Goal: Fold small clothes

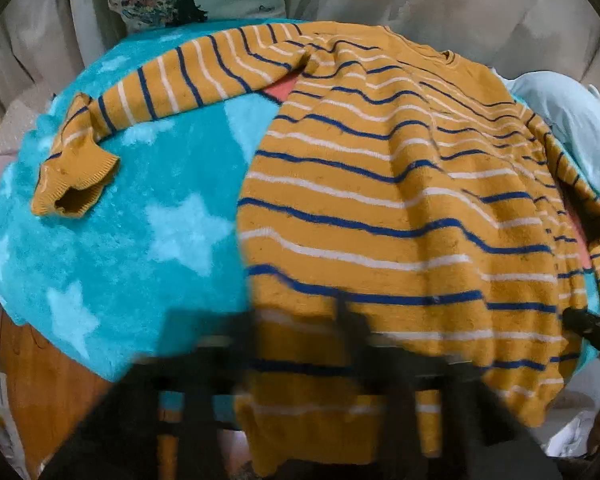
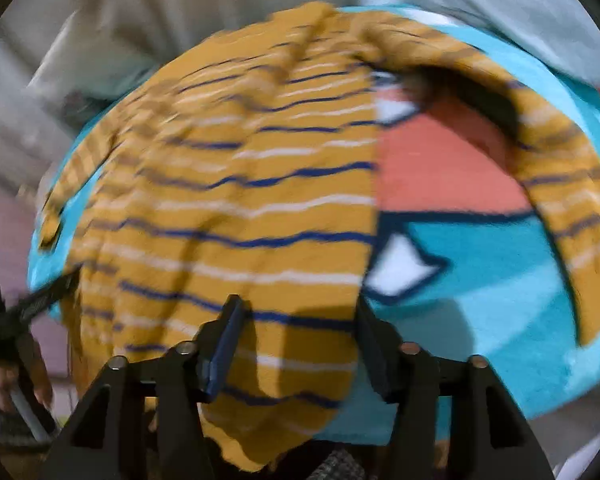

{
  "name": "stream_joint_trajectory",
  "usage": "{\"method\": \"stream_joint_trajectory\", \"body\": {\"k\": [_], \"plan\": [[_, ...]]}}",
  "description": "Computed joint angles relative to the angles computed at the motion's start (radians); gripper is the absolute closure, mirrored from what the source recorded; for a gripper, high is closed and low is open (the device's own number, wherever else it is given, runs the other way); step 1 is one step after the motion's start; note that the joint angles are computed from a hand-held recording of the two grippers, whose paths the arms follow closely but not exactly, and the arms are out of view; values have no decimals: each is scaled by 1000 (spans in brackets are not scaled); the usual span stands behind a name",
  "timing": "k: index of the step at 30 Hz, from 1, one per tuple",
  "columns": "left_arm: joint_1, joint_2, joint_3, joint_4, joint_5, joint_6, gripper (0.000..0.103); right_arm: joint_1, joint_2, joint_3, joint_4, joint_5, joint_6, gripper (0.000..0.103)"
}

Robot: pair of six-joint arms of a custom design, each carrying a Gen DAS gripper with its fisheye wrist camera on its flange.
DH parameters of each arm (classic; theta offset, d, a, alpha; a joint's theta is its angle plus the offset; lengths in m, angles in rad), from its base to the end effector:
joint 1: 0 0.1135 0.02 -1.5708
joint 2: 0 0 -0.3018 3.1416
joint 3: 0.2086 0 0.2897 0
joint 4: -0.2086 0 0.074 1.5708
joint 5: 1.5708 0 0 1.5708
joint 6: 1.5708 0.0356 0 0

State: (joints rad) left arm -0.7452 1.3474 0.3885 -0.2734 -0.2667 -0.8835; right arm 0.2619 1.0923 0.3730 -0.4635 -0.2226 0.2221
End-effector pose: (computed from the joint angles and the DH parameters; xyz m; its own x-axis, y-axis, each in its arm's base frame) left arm 0.1541 -0.1294 0.1081 -0.8957 -0.1880 -0.4028 -0.1616 0.9819 -0.0990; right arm 0.1669 0.0529 0.1392 -0.9455 -0.0310 -0.3240 -0.1281 0.9506 0.2827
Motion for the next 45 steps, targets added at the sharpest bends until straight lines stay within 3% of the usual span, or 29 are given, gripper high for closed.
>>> {"method": "stream_joint_trajectory", "body": {"k": [1,5,9,12,14,16,19,21,26,29,32,33,34,35,36,42,45], "plan": [[6,-7,5,-17,10,-9,93,17,15,5,-4,-17,-24,92],[-33,-125,8,-214,-40,-109,94,-94,-47,10,-104,-92,-133,94],[-9,-183,-23,-252,-22,-159,93,-318,-63,1,-202,-184,-304,93],[-7,-210,-22,-273,-25,-172,89,-428,-26,-6,-189,-263,-330,89],[-36,-283,-17,-351,-74,-221,84,-544,-17,4,-214,-319,-359,71],[-37,-343,-9,-415,-112,-239,80,-664,-8,20,-244,-342,-397,60],[-10,-447,10,-510,-151,-251,69,-945,41,64,-293,-365,-511,60],[12,-483,25,-536,-155,-244,68,-1125,62,87,-288,-341,-563,58],[13,-446,79,-506,-158,-222,58,-1341,106,106,-186,-281,-578,48],[-20,-336,140,-439,-168,-173,55,-1337,167,107,-122,-292,-552,43],[-53,-246,190,-379,-168,-138,51,-1268,126,69,-44,-278,-513,38],[-68,-213,210,-361,-168,-128,51,-1247,121,61,-24,-280,-503,38],[-80,-187,226,-350,-170,-121,51,-1219,128,60,-15,-286,-497,49],[-92,-154,247,-339,-173,-113,50,-1203,142,65,-16,-288,-511,80],[-103,-132,263,-335,-178,-110,50,-1193,162,75,-27,-290,-539,90],[-113,-84,299,-327,-198,-103,47,-1238,258,231,-53,-309,-582,93],[-90,-83,295,-313,-191,-102,46,-1293,357,404,-30,-302,-526,94]]}}
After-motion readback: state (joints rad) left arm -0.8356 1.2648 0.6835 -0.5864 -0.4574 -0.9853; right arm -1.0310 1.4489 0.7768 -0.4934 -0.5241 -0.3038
